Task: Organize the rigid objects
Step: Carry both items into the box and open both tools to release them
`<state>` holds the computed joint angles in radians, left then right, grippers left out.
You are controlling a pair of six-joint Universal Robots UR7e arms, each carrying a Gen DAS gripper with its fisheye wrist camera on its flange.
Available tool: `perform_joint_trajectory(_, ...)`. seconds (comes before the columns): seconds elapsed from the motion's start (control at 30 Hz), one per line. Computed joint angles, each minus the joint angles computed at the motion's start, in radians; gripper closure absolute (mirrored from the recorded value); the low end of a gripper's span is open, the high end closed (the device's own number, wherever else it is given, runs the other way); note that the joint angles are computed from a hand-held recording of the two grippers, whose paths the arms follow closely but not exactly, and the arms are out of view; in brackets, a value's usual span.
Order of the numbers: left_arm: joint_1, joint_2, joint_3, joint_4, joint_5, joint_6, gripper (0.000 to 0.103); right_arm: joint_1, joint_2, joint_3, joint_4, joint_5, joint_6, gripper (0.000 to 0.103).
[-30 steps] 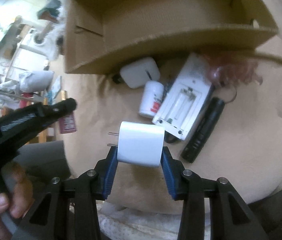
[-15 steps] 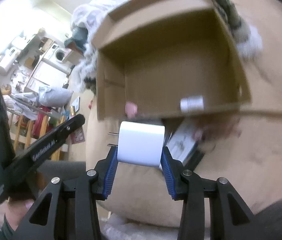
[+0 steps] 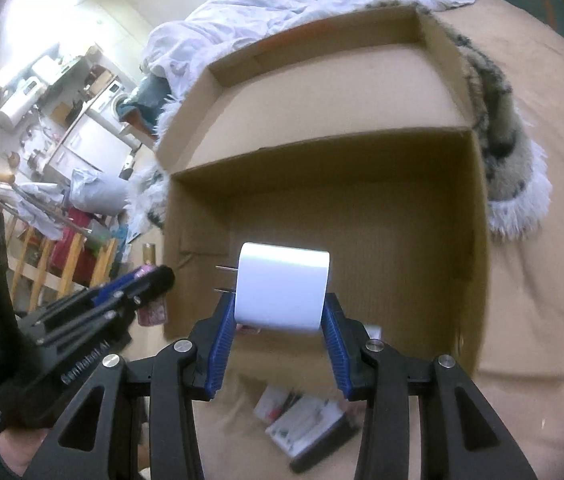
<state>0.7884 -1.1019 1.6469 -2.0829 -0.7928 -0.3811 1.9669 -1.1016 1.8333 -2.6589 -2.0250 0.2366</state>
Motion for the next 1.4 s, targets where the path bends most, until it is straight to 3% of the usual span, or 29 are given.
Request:
perform_joint_trajectory(0.13,0.028,0.040,-0.002,-0.010,0.006,0.016,0.090,-0.040,0.036,-0.018,-0.004,0.006,-0.012,0.058)
perform_joint_trajectory(0.47,0.074,0.101,-0.042,0.100,-0.081,-0.032,0.090,-0.078,0.081,-0.038,0.074,-0.045,0.011,0.058)
perform_joint_trajectory(1.07,0.091,0.152,-0.059,0.166,-0.085,-0.091,0.089,-0.111,0.096,-0.058,0.148,-0.039,0.075,0.058)
perform_joint_trajectory(1.17,0.090,0.161,-0.066,0.173,-0.085,-0.092,0.074,-0.103,0.099,-0.059,0.131,-0.054,0.060,0.058)
perform_joint_trajectory(1.23,0.086,0.162,-0.066,0.168,-0.072,-0.096,0.056,-0.099,0.093,-0.053,0.099,-0.045,0.039,0.057)
perform_joint_trajectory(1.27,0.082,0.159,-0.060,0.154,-0.070,-0.097,0.053,-0.095,0.092,-0.052,0.085,-0.049,0.029,0.055)
perform_joint_trajectory(1.33,0.077,0.153,-0.053,0.132,-0.073,-0.091,0.051,-0.088,0.090,-0.049,0.056,-0.056,0.014,0.037)
perform_joint_trajectory(1.4,0.068,0.149,-0.046,0.110,-0.062,-0.078,0.049,-0.084,0.086,-0.047,0.032,-0.052,0.003,0.033)
